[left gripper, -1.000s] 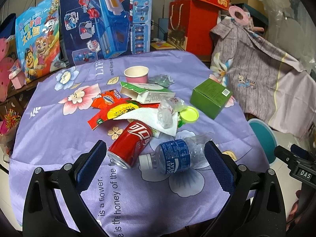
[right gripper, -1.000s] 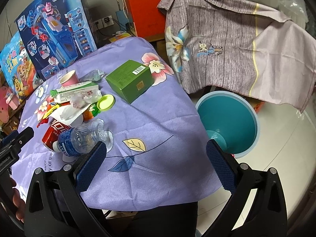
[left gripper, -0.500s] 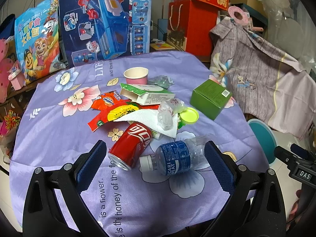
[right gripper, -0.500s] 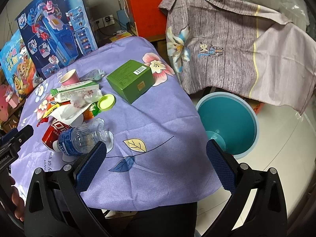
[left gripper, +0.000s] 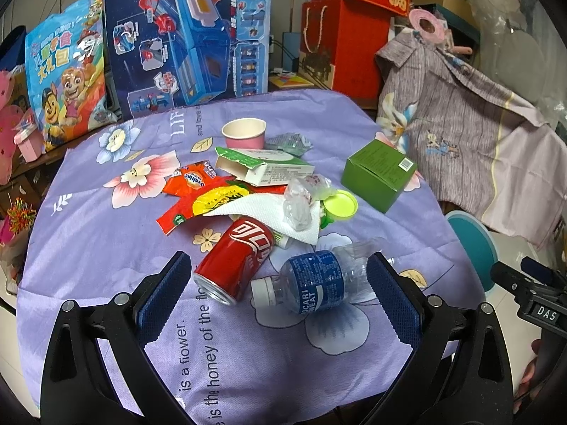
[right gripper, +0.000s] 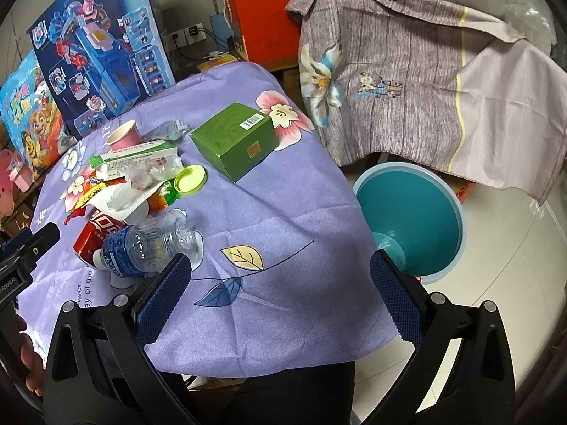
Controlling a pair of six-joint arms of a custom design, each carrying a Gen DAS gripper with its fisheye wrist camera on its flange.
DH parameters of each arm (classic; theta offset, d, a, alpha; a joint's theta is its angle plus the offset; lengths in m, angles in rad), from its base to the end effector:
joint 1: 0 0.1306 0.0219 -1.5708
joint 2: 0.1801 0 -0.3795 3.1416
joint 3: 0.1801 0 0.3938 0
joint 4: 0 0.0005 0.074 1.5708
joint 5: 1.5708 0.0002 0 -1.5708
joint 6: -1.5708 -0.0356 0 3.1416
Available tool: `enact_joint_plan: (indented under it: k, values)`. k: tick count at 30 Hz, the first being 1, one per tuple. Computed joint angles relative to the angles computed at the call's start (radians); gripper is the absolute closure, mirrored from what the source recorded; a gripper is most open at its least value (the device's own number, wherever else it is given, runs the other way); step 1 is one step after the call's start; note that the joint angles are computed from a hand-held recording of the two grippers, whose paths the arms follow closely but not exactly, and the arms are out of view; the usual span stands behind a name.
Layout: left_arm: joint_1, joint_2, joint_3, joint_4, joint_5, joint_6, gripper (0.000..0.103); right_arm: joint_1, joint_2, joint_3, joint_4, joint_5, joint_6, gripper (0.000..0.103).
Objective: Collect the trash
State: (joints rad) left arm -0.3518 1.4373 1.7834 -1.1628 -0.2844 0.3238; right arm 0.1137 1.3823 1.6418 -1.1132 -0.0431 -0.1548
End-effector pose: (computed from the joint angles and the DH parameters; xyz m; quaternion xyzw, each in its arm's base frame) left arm 0.4576 -0.1579 0.5643 -0.0393 0.9210 0.0035 0.3875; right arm 0.4680 0.0545 0.5284 0.0117 0.9361 0.0669 0.3450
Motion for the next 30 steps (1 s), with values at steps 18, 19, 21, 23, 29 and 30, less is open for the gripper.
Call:
enact_joint_plan:
  k: [18,19,21,23,29,30]
  values:
    - [0.196,-0.029,-0.073,-0.016,0.064,0.001,0.004,0.153,0.151,0.139,-0.118,0.035,0.327,0.006]
    - [0.202,-0.028,-0.079,-0.018,0.070,-0.002,0.004,0.169,0.173,0.162,-0.133,0.042,0.361,0.006]
    - [0.213,-0.025,-0.091,-0.020,0.080,-0.011,0.004,0.198,0.213,0.209,-0.154,0.065,0.425,0.006]
    - [0.223,-0.021,-0.102,-0.018,0.092,-0.025,0.004,0.214,0.245,0.248,-0.176,0.064,0.480,0.006]
    - [0.262,-0.014,-0.130,0.012,0.171,-0.064,0.004,0.269,0.376,0.415,-0.298,0.093,0.685,0.006]
    - [0.265,-0.010,-0.129,0.013,0.177,-0.068,0.004,0.278,0.410,0.459,-0.334,0.100,0.721,0.006]
